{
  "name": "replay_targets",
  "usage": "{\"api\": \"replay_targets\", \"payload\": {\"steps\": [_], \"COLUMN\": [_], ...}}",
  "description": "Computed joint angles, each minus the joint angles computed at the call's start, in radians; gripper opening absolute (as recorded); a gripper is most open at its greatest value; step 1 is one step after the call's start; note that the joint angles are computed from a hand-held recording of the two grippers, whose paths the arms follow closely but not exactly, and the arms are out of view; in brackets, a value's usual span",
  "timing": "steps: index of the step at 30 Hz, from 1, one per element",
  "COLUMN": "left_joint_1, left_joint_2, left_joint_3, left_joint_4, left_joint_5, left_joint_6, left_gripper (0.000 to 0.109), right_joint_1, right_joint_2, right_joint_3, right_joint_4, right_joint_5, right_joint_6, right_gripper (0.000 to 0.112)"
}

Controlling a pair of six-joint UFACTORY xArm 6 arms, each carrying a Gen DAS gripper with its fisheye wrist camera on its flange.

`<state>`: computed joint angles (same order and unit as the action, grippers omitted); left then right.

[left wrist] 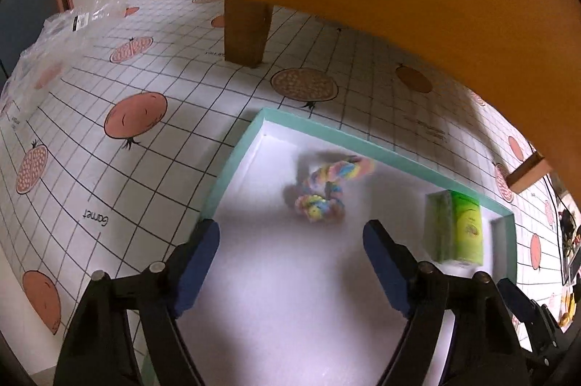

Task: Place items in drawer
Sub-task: 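Move both tools back over the white tray, then grasp the pastel rope toy with the left tool while the right tool grasps the green tissue pack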

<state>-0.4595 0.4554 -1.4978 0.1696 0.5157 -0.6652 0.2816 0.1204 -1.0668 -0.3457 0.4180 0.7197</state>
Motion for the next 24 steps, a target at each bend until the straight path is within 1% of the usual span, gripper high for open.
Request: {"api": "replay_targets", "payload": {"steps": [4, 6, 8, 10, 12, 13, 15, 16, 18, 20, 22, 24], "left_joint_1": [0.000, 0.000, 0.002, 0.004, 0.007, 0.008, 0.007, 0.006, 0.006, 0.006, 0.001, -0.002], "left_joint_2": [0.032, 0.042, 0.051, 0.053, 0.057, 0.058, 0.066, 0.070, 0.070, 0.072, 0.072, 0.072], "left_joint_3": [-0.029, -0.040, -0.049, -0.050, -0.054, -0.056, -0.067, -0.073, -0.069, -0.069, -0.075, -0.078], "left_joint_4": [0.001, 0.001, -0.002, 0.006, -0.015, -0.010, -0.025, -0.035, -0.038, -0.067, -0.050, -0.044], "left_joint_5": [-0.005, -0.004, -0.002, -0.008, -0.016, -0.020, -0.011, -0.003, -0.009, -0.019, -0.015, -0.009], "left_joint_6": [0.010, 0.011, 0.011, -0.001, 0.007, 0.006, 0.025, 0.037, 0.042, 0.069, 0.069, 0.073], "left_gripper": [0.079, 0.072, 0.066, 0.065, 0.064, 0.059, 0.055, 0.052, 0.050, 0.035, 0.027, 0.026], "right_joint_1": [-0.002, -0.003, -0.003, -0.004, -0.006, -0.006, -0.005, -0.005, -0.004, -0.003, -0.001, 0.002], "right_joint_2": [0.043, 0.057, 0.072, 0.087, 0.095, 0.098, 0.103, 0.105, 0.106, 0.106, 0.100, 0.092], "right_joint_3": [-0.030, -0.037, -0.053, -0.066, -0.073, -0.077, -0.083, -0.088, -0.092, -0.091, -0.087, -0.079], "right_joint_4": [-0.005, -0.007, -0.024, -0.012, -0.022, -0.023, -0.028, -0.036, -0.046, -0.033, -0.027, -0.014], "right_joint_5": [-0.009, -0.019, -0.011, -0.009, -0.008, -0.008, -0.004, 0.003, 0.015, 0.014, 0.014, 0.013], "right_joint_6": [0.000, 0.007, 0.023, 0.008, 0.017, 0.017, 0.015, 0.017, 0.022, 0.010, 0.002, -0.009], "right_gripper": [0.088, 0.087, 0.082, 0.080, 0.078, 0.074, 0.068, 0.061, 0.051, 0.051, 0.051, 0.051]}}
